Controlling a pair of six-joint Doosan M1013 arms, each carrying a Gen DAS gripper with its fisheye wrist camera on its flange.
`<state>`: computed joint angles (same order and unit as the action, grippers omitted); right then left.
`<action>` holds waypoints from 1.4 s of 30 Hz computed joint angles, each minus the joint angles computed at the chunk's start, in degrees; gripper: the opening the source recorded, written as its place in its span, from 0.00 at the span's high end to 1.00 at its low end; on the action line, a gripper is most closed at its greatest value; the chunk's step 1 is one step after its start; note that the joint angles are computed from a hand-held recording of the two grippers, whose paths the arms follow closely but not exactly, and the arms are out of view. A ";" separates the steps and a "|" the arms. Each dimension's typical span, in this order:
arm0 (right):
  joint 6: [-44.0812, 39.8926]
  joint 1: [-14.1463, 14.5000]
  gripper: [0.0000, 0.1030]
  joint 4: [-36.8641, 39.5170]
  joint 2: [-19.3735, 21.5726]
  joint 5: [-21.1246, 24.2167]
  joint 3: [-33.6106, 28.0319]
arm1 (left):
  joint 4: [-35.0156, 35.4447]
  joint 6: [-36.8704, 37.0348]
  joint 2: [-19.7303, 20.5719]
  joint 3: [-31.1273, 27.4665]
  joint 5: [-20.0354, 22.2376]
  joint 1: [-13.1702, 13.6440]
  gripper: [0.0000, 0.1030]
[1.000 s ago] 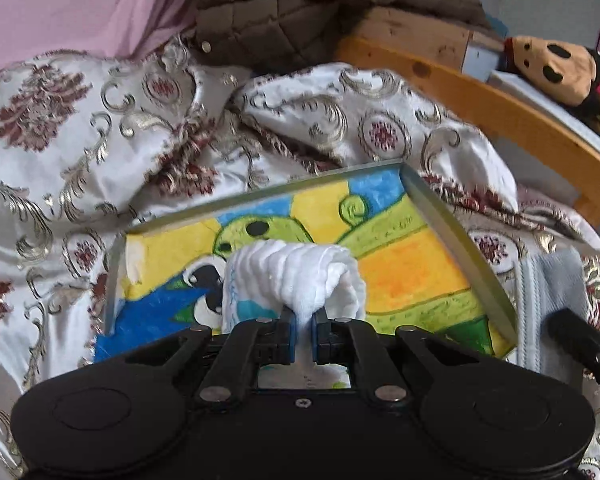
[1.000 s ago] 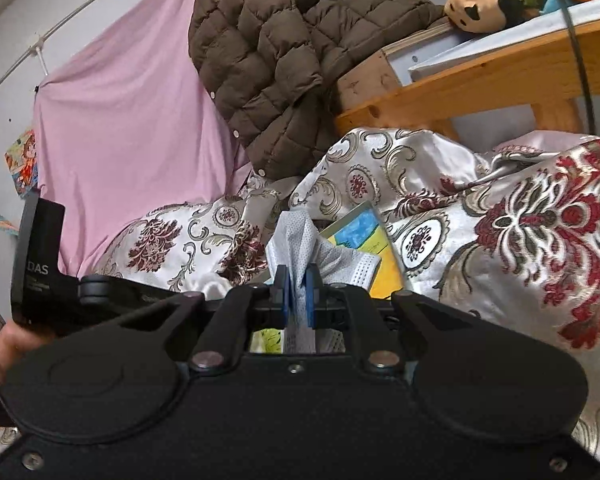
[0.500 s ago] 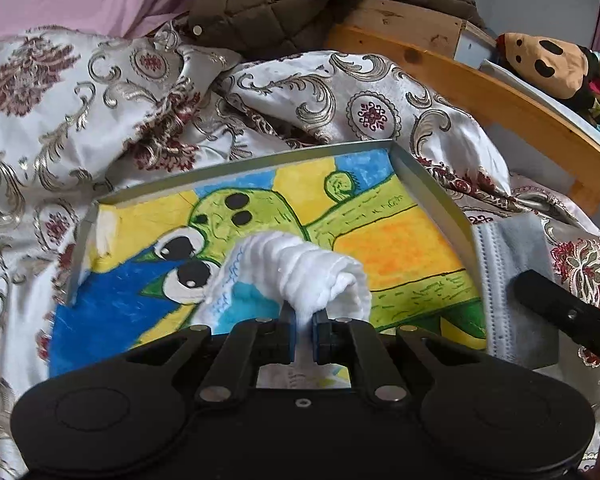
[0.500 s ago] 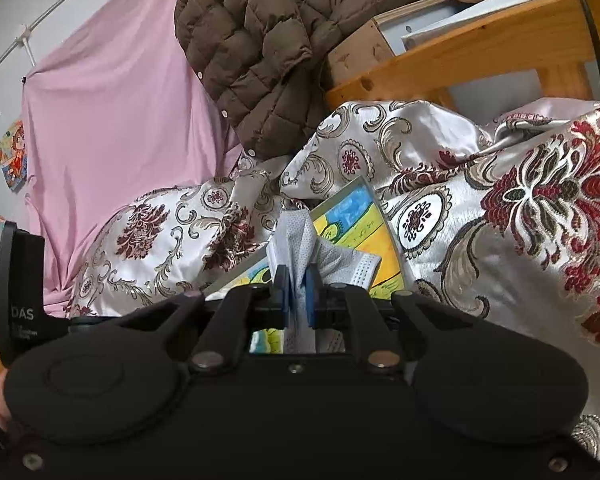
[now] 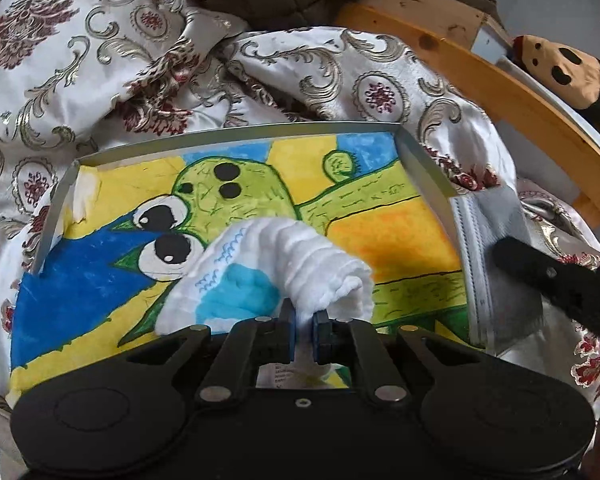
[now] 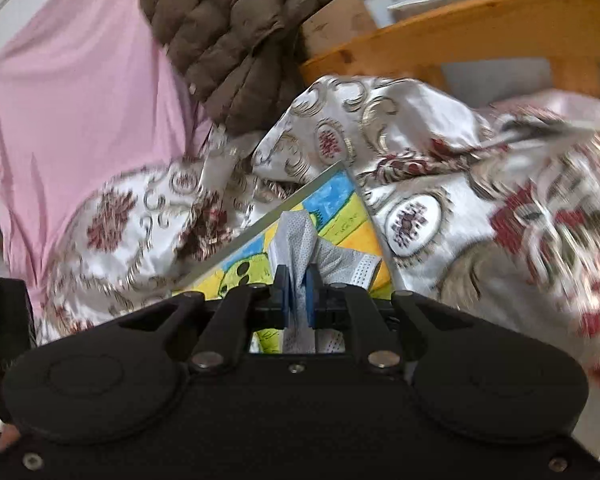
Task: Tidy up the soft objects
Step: 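Carry the cloth in left tool to the grey tray while right tool carries the mask, then open left tool to drop the cloth in the tray while right tool releases the mask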
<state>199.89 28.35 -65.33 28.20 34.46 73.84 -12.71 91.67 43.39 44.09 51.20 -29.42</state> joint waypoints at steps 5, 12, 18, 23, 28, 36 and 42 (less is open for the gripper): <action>-23.08 -1.97 0.96 16.46 3.98 3.64 -8.54 | -1.17 -0.68 0.06 0.00 1.08 0.35 0.87; -42.17 -2.01 0.93 27.64 10.41 15.72 -20.32 | -3.40 0.74 -1.14 3.03 -1.84 0.84 0.82; -43.21 -0.99 0.75 25.29 11.96 20.24 -23.04 | -7.57 4.92 -1.60 4.28 -2.28 1.44 0.64; -38.53 0.87 0.48 20.12 8.95 19.30 -18.10 | -9.12 6.71 -3.96 7.73 -4.24 2.14 0.43; -32.38 3.13 0.20 12.55 6.13 16.86 -13.65 | -8.07 7.22 -8.66 14.89 -13.43 2.44 0.24; -18.98 8.61 0.01 -3.03 0.08 12.99 -4.32 | -2.82 2.89 -19.01 30.25 -31.69 2.35 0.09; -9.45 12.87 0.01 -11.02 -3.48 13.75 1.46 | 4.81 -5.86 -25.97 39.72 -39.64 1.96 0.01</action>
<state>190.44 41.22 -76.35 24.72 48.20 75.30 -7.91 85.81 17.42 83.80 11.56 -27.46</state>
